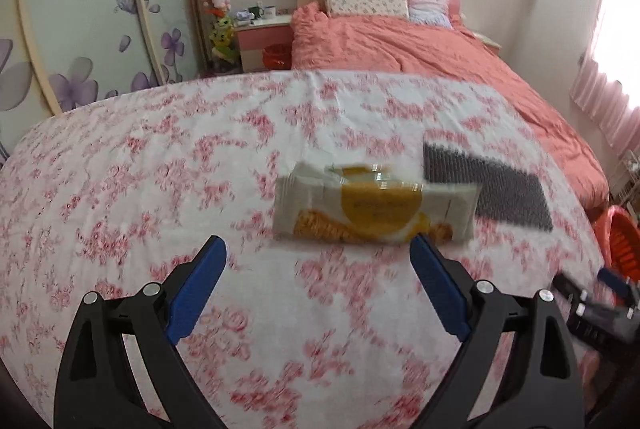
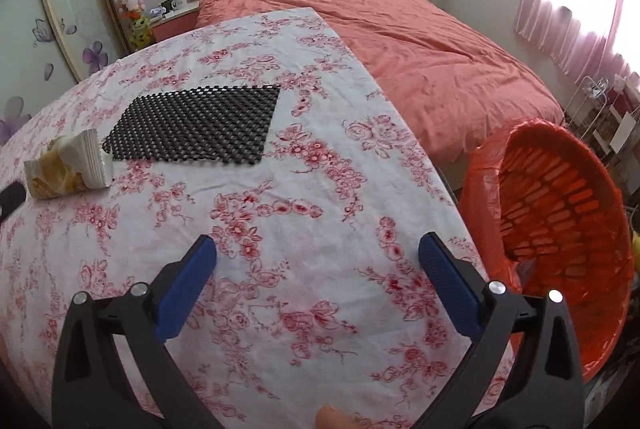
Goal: Collect trash
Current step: 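Lower the left gripper onto the snack bar while the right gripper approaches the black mesh pad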
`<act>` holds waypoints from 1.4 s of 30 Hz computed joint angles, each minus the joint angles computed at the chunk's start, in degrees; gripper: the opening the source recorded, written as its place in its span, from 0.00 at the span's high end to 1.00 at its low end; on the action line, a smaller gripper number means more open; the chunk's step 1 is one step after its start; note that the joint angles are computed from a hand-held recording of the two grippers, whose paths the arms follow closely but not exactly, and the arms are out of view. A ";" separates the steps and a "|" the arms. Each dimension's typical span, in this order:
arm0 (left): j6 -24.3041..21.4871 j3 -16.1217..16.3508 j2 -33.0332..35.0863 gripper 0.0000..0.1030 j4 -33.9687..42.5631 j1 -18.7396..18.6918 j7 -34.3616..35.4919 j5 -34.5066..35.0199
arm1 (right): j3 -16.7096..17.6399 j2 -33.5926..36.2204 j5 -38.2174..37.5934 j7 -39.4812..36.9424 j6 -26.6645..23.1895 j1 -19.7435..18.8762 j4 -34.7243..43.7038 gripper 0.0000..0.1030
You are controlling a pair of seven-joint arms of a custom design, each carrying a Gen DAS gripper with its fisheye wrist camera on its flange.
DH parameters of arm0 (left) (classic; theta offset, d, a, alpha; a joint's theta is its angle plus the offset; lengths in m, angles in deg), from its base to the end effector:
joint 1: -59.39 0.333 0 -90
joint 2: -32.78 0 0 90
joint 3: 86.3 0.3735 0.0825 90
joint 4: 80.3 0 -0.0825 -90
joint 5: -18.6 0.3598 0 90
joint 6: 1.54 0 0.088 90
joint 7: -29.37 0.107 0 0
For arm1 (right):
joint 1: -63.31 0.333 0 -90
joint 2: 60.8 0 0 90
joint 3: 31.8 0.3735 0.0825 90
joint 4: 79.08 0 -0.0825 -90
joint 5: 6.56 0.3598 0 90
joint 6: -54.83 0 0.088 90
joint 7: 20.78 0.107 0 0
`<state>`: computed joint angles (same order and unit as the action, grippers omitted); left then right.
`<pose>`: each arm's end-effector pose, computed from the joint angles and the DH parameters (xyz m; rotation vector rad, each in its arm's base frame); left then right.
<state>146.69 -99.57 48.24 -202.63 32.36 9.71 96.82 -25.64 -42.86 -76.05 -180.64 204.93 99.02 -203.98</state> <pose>0.4326 -0.3818 0.3658 -1.8469 1.6999 -0.6865 0.4086 0.3916 0.3237 -1.7243 2.0127 -0.6347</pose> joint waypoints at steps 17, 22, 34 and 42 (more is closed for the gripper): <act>-1.72 2.31 6.64 0.10 8.37 -3.28 19.15 -15.32 | -0.11 0.09 0.32 -0.33 0.11 0.02 0.01 0.03; 1.75 1.95 -0.25 0.10 -2.07 -1.12 14.66 -10.26 | -0.48 0.04 -4.46 2.35 3.75 -0.30 -0.26 0.04; 5.09 0.23 1.31 0.25 -1.76 1.93 10.35 -10.59 | -0.31 0.87 -1.30 -2.38 2.51 0.38 0.88 0.03; 6.54 1.82 -0.18 0.44 -5.01 2.60 8.09 -6.65 | -1.51 0.71 -10.64 4.10 9.49 -0.18 1.29 0.05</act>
<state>153.23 -97.75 48.06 -207.63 34.96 17.80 90.16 -27.16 -42.16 -86.69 -176.55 214.42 98.84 -202.69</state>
